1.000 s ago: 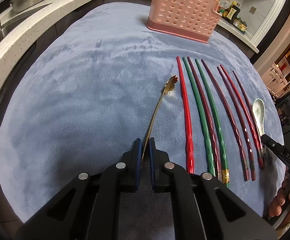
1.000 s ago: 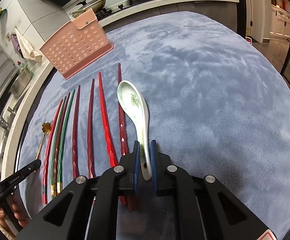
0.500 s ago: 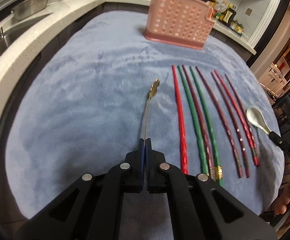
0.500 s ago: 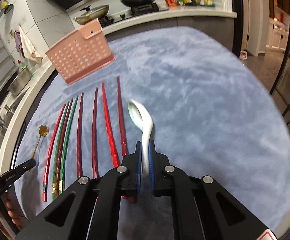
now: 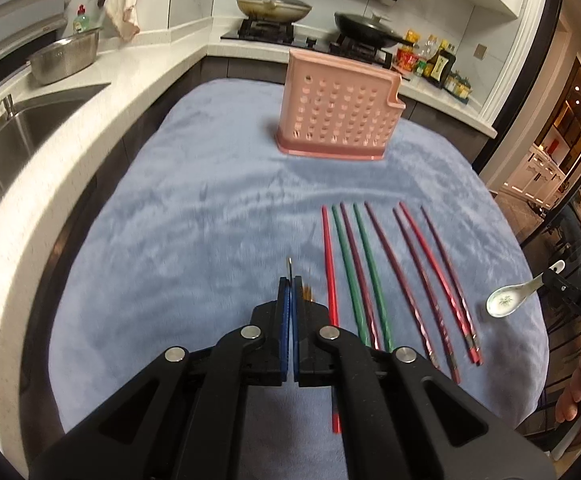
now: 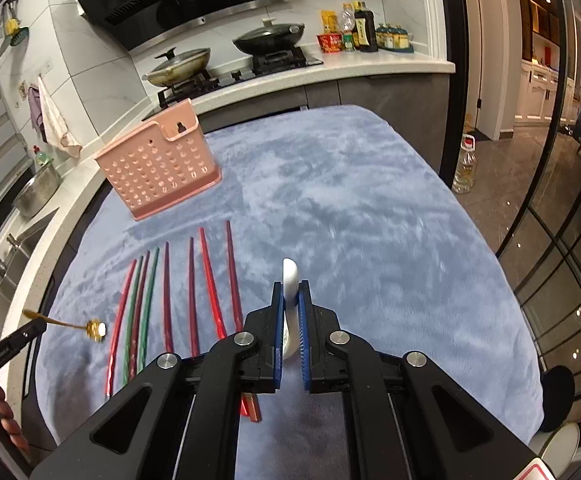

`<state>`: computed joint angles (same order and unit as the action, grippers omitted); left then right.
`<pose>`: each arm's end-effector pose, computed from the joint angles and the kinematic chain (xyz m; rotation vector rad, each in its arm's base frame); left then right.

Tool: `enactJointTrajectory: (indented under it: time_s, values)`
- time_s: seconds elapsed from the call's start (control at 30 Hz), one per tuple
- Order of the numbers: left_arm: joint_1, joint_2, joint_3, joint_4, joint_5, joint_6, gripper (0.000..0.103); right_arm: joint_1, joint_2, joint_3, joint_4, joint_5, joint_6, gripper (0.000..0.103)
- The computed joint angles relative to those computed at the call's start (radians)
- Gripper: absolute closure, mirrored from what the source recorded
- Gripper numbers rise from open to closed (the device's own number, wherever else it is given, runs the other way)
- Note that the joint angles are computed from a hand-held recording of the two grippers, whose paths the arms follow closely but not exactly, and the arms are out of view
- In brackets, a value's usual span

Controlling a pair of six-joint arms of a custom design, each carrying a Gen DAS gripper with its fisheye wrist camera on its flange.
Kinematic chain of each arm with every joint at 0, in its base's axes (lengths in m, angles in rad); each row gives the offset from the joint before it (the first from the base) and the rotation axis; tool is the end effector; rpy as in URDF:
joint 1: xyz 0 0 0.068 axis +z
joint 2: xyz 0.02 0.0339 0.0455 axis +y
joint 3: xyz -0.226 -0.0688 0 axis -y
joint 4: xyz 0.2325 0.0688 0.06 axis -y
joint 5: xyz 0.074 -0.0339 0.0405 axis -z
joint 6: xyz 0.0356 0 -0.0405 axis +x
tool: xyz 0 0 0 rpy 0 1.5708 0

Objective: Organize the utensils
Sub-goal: 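Lift both spoons and carry them toward the pink caddy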

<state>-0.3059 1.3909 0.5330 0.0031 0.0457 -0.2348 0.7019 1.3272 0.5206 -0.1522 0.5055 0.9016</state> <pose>0.2369 -0.0765 0.1166 0.1079 2.4445 -0.2984 0.1868 0.1354 0.1204 0.4276 2.3330 0.1120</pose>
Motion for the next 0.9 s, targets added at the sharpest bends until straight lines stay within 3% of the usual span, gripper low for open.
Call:
enactJointTrajectory:
  time_s: [0.3, 0.47, 0.67, 0.9]
  values:
    - [0.024, 0.013, 0.149, -0.048, -0.012, 0.047, 0.103, -0.08, 0.016, 0.123, 0.011, -0.022, -0.148, 0.096]
    - [0.036, 0.069, 0.352, -0.078, -0.004, 0.074, 0.103, -0.154, 0.108, 0.295, 0.049, -0.087, -0.279, 0.096]
    - [0.04, 0.245, 0.684, -0.095, -0.011, 0.086, 0.103, -0.241, 0.347, 0.654, 0.043, -0.177, -0.392, 0.096]
    - [0.038, 0.555, 1.097, -0.184, -0.029, 0.088, 0.103, -0.314, 0.713, 1.15, -0.067, -0.275, -0.438, 0.096]
